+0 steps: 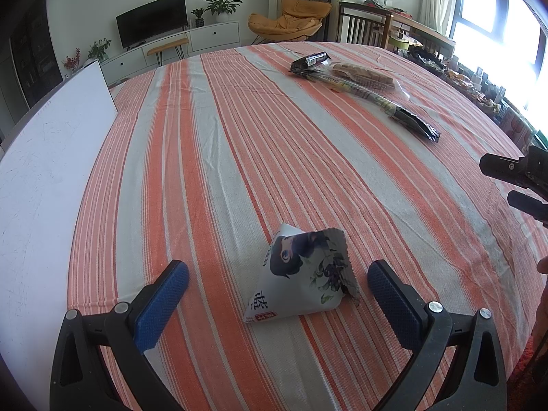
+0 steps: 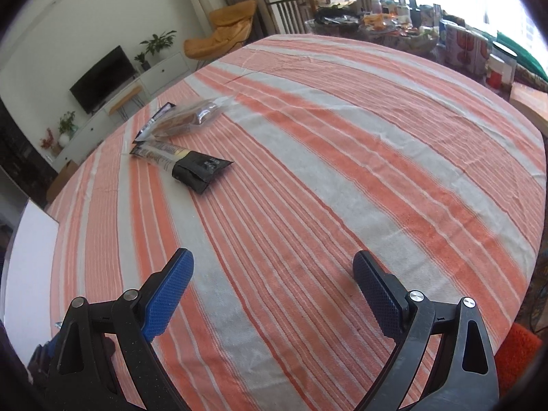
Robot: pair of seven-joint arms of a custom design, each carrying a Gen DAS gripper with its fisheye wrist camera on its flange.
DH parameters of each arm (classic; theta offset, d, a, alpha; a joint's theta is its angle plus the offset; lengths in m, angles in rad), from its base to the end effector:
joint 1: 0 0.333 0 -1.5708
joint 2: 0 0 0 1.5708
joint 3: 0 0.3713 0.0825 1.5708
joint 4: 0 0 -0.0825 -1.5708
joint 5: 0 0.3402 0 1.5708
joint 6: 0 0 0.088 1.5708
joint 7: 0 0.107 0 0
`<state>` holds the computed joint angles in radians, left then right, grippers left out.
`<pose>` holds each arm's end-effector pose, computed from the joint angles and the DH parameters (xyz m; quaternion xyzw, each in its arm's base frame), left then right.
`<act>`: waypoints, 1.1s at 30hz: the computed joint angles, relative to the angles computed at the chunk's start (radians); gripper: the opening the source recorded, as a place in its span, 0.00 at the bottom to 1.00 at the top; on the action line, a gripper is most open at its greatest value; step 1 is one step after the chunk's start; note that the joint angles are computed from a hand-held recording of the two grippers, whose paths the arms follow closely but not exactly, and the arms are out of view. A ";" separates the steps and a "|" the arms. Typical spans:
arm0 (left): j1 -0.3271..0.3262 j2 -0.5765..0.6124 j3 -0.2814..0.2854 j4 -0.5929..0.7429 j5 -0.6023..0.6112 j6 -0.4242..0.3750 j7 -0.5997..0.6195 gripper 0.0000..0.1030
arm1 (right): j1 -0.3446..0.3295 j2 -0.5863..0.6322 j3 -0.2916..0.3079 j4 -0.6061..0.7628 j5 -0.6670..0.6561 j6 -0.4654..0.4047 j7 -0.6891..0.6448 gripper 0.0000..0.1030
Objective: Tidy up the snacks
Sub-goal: 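Grasp the black-and-clear stick packet with the right gripper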
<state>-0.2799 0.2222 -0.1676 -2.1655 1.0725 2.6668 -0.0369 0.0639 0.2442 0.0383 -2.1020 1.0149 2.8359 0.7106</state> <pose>0.4940 -0.2605 0.3989 -0.7550 0.5791 -0.1913 0.2409 0.5829 0.0141 0.4233 -0.6831 0.6500 -0.0910 0.3201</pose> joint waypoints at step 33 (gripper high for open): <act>0.000 0.000 0.000 0.001 -0.003 -0.003 0.001 1.00 | 0.087 0.191 -0.041 0.372 -0.601 -0.419 0.187 0.27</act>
